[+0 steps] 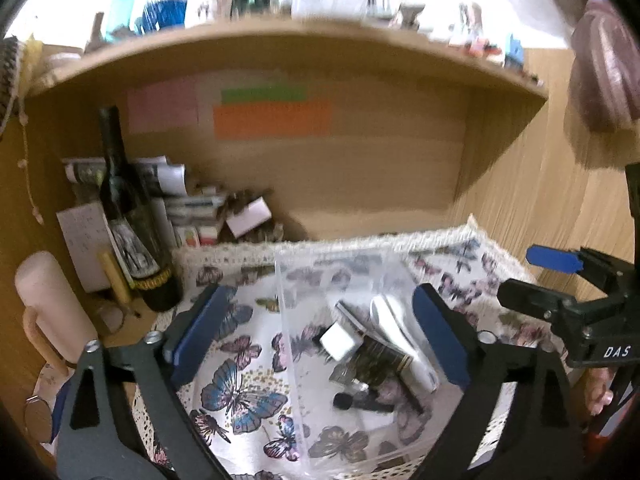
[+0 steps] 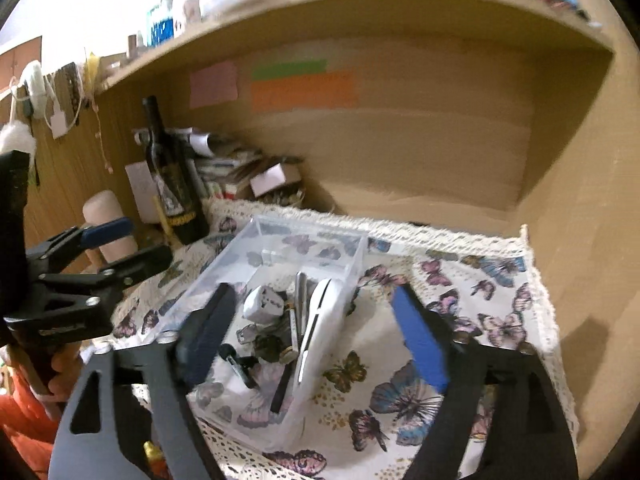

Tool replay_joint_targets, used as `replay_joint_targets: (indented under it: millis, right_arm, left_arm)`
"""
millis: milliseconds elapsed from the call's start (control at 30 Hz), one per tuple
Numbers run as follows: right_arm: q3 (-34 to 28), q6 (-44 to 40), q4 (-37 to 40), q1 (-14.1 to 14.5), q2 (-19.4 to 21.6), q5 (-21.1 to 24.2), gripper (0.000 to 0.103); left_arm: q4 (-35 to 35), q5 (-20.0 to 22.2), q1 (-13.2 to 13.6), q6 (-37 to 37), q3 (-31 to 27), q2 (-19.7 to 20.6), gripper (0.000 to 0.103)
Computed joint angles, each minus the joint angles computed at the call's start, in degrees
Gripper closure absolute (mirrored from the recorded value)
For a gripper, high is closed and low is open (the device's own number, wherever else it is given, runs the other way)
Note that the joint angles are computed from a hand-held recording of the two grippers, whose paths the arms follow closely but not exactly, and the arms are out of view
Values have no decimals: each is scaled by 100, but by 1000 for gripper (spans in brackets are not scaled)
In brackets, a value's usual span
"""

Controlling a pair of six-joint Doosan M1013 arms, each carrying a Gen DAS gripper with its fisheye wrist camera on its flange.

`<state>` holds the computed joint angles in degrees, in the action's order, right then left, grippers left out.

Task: Organize rigid objects

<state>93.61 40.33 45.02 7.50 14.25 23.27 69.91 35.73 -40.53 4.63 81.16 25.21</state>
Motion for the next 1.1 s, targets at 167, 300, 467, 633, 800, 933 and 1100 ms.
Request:
replay_joint_targets:
  millis: [167,300,467,633,800,933,1100]
  right_arm:
    - [249,-604,673,-31,-225,-340,5]
    - [439,-1247,1272,-1,-377,-692,0]
    - [542,-1676,1679,5,-470,-785,0]
    - [585,-1930,1978,-6,-501,-763,0]
    - [620,-2077,2136,9,-529,-827,0]
    - [655,-2214,2284,6,-548,-850,0]
    - [669,-2259,2351,20,-561,-917,0]
  left_arm:
    - [720,103,-116,-786,123,-85,2]
    - [1060,222,-191,-1157,188,-122,1]
    - [1302,310,-258,-1328,234,-150,1]
    - [1504,357,-300,-1502,285,-181,1]
    - [1583,383,-319,-1533,298,-186,1]
    - [1579,322,-321,-1478,296,-180,0]
    - [1661,290,-331,-1519,307,-180,0]
